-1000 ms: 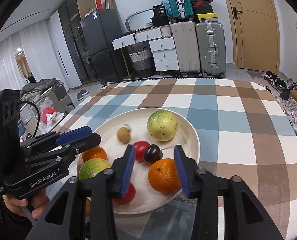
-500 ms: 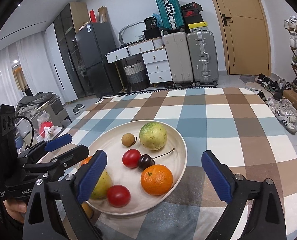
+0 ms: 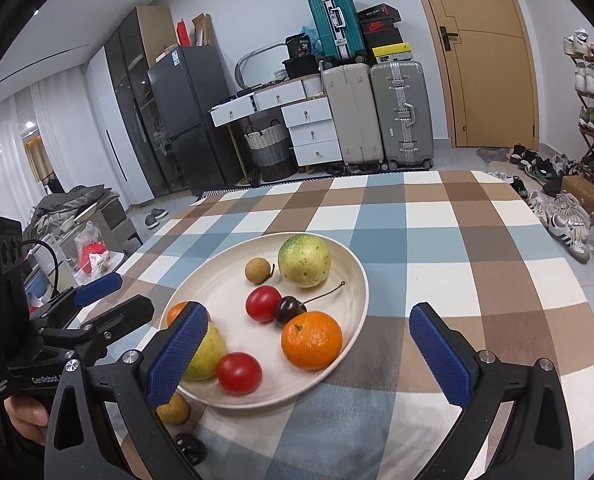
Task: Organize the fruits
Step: 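Withdraw both open grippers toward the last cherry and round brown fruit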
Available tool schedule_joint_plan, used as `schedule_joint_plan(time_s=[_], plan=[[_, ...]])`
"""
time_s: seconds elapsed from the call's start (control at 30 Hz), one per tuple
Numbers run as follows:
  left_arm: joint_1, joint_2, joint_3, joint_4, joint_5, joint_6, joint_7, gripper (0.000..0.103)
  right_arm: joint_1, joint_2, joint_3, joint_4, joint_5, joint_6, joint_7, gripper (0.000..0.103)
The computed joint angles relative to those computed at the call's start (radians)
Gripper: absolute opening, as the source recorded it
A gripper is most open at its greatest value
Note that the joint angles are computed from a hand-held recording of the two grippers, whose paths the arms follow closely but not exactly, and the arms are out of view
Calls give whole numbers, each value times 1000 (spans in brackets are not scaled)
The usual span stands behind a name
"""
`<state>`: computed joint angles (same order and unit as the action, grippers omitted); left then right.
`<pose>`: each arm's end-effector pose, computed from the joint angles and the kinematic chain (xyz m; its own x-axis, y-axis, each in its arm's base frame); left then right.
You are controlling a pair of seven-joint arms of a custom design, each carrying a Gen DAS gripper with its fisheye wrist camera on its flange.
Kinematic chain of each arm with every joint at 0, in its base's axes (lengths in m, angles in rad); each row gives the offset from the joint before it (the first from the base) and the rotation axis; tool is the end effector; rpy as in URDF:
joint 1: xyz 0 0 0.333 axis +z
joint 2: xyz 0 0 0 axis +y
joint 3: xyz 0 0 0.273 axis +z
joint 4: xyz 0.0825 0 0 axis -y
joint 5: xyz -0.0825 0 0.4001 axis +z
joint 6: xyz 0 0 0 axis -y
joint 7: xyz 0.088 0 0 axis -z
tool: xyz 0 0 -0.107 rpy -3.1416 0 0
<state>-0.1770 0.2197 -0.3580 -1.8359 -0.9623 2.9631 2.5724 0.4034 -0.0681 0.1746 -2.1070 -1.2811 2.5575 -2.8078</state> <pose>0.5993 -0.2741 0.4501 -0.6217 -0.7747 0.1151 -0.4730 0.2543 -0.8436 0.4801 0.3310 0.4448 -0.2307 -0.9436 -0.2375 -0.4635 0.3211 -0.8259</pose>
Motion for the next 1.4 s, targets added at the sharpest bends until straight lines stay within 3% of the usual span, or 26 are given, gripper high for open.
schedule_joint_plan(time_s=[0.43, 0.6, 0.7, 0.97, 1.4], plan=[[-29, -154, 46, -165, -186, -6, 151, 102, 27, -50, 41, -53, 50, -31, -9, 103], [-58, -203, 86, -219, -168, -28, 130, 102, 45, -61, 58, -62, 75, -50, -26, 103], [-73, -226, 102, -253, -95, -29, 70, 102, 54, -59, 61, -63, 105, -45, -55, 103], [-93, -256, 128, -291, 8, -62, -3, 102, 81, -5, 52, -22, 252, -30, -221, 103], [-87, -241, 137, -269, -2, -96, -17, 102, 122, 88, 26, 65, 439, -49, -463, 102]])
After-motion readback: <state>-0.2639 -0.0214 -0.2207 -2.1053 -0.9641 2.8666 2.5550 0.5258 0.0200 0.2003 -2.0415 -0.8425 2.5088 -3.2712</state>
